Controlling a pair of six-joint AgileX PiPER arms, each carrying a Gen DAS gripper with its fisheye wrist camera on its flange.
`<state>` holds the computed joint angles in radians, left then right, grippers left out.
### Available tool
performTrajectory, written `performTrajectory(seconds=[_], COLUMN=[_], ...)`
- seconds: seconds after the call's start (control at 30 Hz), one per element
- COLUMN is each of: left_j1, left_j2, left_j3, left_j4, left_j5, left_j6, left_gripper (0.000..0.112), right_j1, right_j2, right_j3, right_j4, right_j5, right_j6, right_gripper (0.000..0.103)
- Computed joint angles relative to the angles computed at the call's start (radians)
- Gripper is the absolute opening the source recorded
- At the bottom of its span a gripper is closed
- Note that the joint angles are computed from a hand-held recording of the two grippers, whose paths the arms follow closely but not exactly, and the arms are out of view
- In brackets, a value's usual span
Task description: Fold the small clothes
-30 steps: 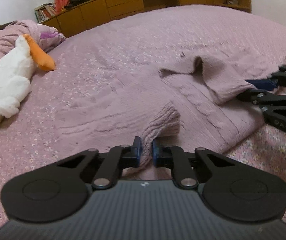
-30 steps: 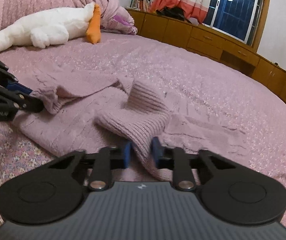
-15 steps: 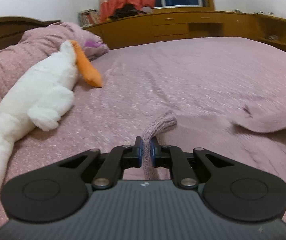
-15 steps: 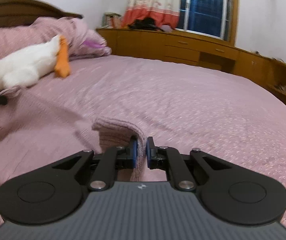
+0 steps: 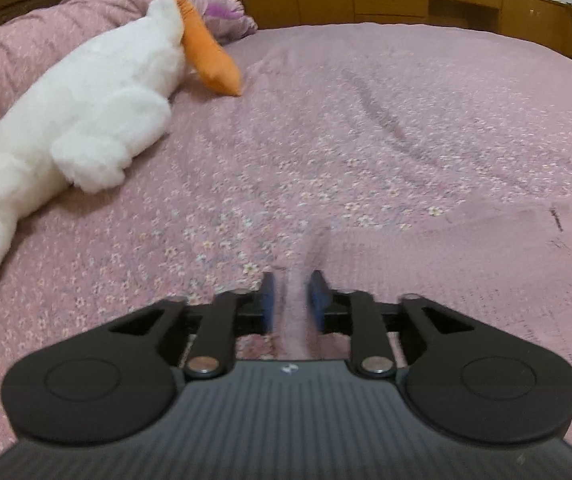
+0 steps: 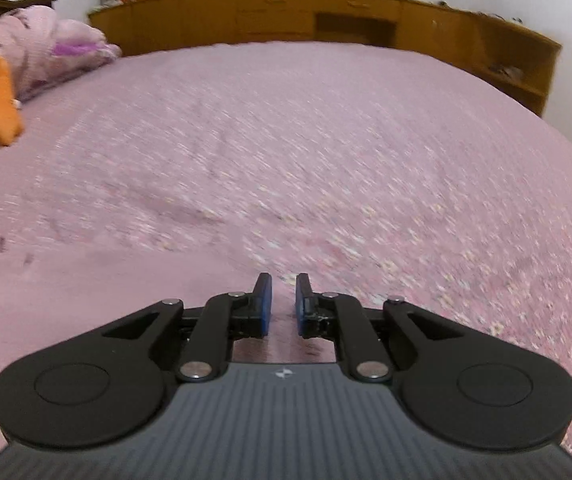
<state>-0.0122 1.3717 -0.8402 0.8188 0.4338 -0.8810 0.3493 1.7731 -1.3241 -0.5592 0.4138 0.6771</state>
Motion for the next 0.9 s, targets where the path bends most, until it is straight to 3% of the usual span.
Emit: performTrajectory(seconds=[0.17, 0.3, 0.47, 0.73, 0.9], left_j1=[0.057, 0.077, 0.055, 0.057, 0.034], left_j2=[-0.019, -0.01, -0.013, -0.141, -0.238], left_j3=[0.006, -0.001, -0.001, 0.027, 0.065], left_j4=[-0.073, -0.104, -0.085, -0.348, -0.38], left_j5=[-0.029, -0.028, 0.001, 0.076, 0.148], left_j6=[0.089, 0.122, 0.115, 0.378, 0.399], left_gripper=[0.053, 0.058, 0.057, 0.056, 0.061], right_j1=[-0.019, -0.005, 0.009, 0.017, -0.012], right_j2=[-0.067, -0.15, -0.216, -0.361, -0.439], right_j3=[0.098, 0.209, 0.289, 0.428, 0.502], right_j4=[0.06, 0.07, 0.066, 0.18, 0.392], right_j5=[-0.083, -0.152, -0.189, -0.204, -0.209], right_j6=[-0.019, -0.015, 0.0, -0.085, -0.253], right_gripper=[0.032, 0.058, 0.067, 0.077, 0.083])
